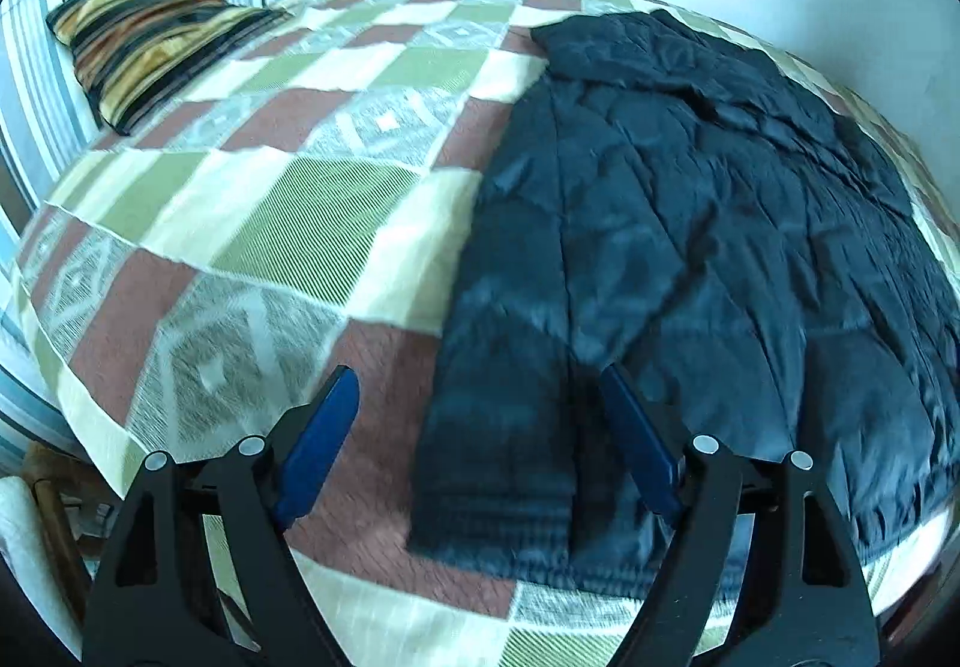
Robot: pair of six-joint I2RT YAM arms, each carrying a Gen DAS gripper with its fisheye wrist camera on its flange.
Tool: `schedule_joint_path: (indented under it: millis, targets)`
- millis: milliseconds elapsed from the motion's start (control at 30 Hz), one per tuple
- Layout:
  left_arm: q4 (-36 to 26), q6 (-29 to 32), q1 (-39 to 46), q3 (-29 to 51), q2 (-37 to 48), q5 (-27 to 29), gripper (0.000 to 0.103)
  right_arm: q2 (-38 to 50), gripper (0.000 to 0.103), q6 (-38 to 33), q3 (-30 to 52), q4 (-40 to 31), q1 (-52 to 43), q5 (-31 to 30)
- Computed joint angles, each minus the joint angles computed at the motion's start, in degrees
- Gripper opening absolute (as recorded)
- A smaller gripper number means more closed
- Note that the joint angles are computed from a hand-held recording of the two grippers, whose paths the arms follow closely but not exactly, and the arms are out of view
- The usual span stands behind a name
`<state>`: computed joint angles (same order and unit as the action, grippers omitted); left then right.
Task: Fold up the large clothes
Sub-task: 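Grasp the jacket hem with the left gripper while the right gripper grasps the hem too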
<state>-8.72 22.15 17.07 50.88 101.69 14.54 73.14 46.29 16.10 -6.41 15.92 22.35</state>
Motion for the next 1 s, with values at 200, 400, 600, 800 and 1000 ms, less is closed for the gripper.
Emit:
schedule_joint_path:
  millis: [200, 400, 600, 800, 1000]
  targets:
    - [-2.4, 0.9, 1.5, -0.4, 0.9, 5.4, 0.079, -1.4, 0.079, 7.2, -4.2, 2.6, 6.4, 1.0]
    - [-1.5, 1.2, 1.4, -1.9, 1.3, 7.1, 0.064, -1.8, 0.070, 9.3, -5.2, 4.1, 9.0, 1.3]
    - [-1.3, 2.4, 0.9, -2.9, 0.4, 8.1, 0.037, -1.0, 0.044, 9.8, -4.4, 4.7, 11.3, 1.5]
    - [-0.5, 2.2, 1.2, -3.9, -0.8, 9.3, 0.016, -3.9, 0.023, 10.6, -5.5, 4.5, 12.5, 2.9]
    - [0.5, 2.6, 2.3, -5.9, -4.0, 10.5, 0.011, -7.5, 0.015, 13.7, -5.1, 0.1, 17.4, 7.4]
